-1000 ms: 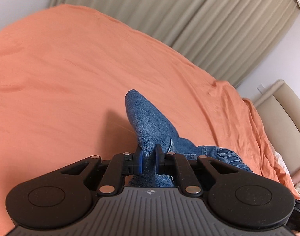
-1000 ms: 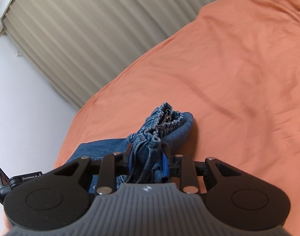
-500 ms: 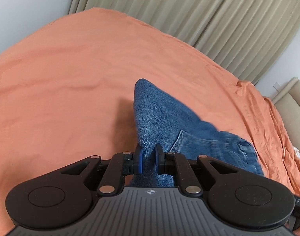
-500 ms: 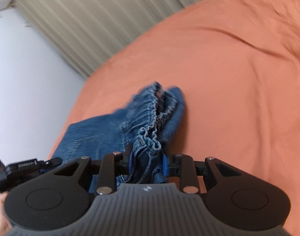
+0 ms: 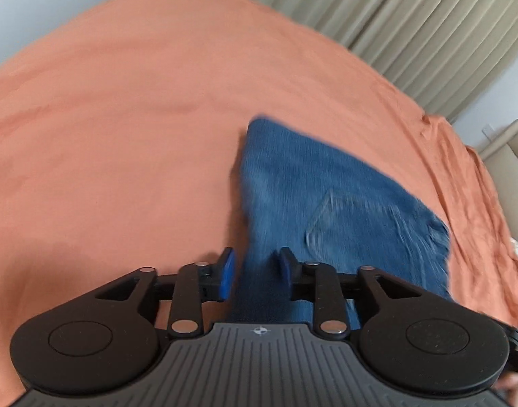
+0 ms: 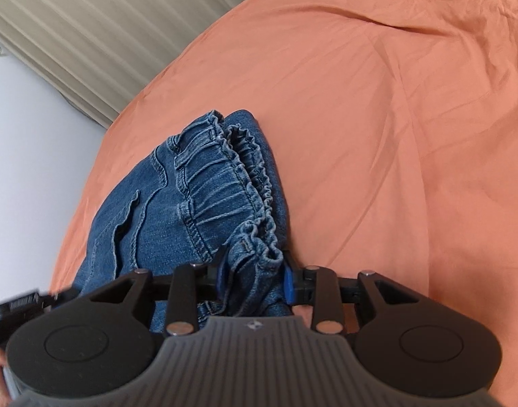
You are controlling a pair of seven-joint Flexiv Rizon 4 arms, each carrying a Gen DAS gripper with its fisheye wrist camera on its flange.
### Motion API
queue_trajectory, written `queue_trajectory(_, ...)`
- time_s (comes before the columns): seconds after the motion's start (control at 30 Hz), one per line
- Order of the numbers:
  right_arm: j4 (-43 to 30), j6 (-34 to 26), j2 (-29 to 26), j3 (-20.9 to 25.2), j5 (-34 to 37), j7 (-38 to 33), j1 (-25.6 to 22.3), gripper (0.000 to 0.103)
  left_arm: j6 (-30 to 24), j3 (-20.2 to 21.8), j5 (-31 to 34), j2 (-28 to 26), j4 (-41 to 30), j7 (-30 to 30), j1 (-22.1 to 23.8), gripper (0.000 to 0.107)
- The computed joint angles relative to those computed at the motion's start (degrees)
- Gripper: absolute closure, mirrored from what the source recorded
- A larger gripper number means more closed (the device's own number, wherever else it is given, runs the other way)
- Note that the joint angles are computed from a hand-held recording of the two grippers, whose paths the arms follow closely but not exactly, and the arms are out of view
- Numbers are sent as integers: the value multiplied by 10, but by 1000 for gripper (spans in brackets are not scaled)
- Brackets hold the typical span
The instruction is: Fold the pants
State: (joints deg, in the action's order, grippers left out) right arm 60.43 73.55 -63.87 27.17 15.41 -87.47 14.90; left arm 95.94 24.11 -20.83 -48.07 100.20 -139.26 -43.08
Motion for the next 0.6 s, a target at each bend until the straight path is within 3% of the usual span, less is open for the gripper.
queue_trajectory(0.07,29,19,11,6,18,-19,-11,74,31,-71,5,30,42,4,44,72)
queue_trajectory(0.1,35,27,10,9,9,-15,-11,74,22,-82,6,41,57,8,47,68)
queue_trajectory(0.2,42,35,13,0,-1,-6,-5,74,-43,-54,3,43,54,6,12,68)
queue_trajectory(0.33,40,22,15,-13,-27,6,3,72,-63,-42,10,46,58,-49,-2,67)
queue_trajectory(0.47,44,14,26,-31,-48,13,12,63,-182,77,51,35,3,-119,-94,68)
queue_trajectory(0.6,94,70,63,-42,-70,-2,15,58,-261,192,132,16,-49,-199,-194,67)
